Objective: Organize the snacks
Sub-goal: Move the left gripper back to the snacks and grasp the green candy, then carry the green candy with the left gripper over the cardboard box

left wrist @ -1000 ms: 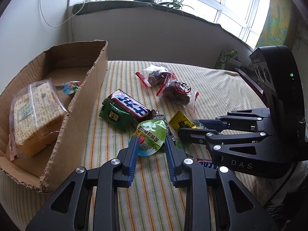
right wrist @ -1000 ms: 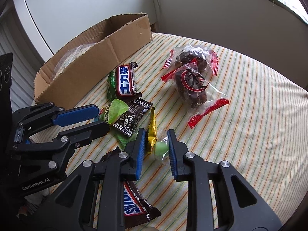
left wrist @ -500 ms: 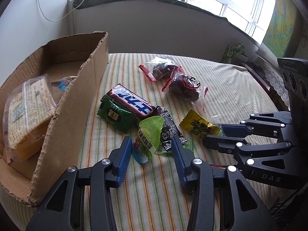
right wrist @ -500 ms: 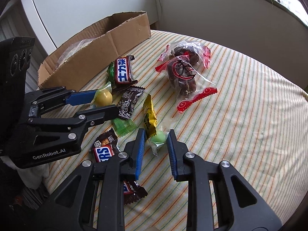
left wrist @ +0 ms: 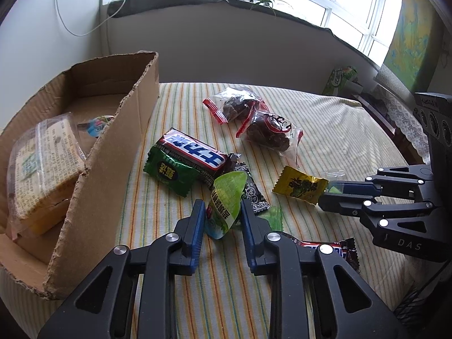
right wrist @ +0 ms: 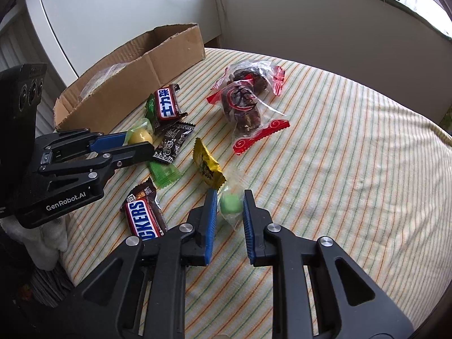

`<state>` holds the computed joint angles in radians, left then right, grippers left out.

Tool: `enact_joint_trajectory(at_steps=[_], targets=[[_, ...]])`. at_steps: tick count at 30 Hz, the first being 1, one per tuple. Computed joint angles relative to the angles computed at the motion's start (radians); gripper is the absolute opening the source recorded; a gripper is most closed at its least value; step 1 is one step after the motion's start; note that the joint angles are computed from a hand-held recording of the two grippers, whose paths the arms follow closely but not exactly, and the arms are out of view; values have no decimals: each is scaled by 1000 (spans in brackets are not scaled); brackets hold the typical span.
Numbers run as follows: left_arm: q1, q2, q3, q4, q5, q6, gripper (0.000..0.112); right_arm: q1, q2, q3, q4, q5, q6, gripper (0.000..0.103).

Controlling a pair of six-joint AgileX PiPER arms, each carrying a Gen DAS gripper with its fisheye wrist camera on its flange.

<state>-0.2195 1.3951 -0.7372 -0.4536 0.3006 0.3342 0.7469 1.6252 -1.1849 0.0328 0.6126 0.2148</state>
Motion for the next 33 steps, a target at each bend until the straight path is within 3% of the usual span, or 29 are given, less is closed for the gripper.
enact_joint_trajectory(at_steps=[8, 17, 33], targets=[[1, -94, 13, -56, 10, 37, 23, -6, -60, -12, -67, -1, 81, 18], [38, -174, 21, -125, 26, 108, 23, 64, -32, -109, -159, 25, 175, 18], [306, -260, 36, -428, 139, 453, 23, 170, 193, -507, -210, 143, 226, 18]])
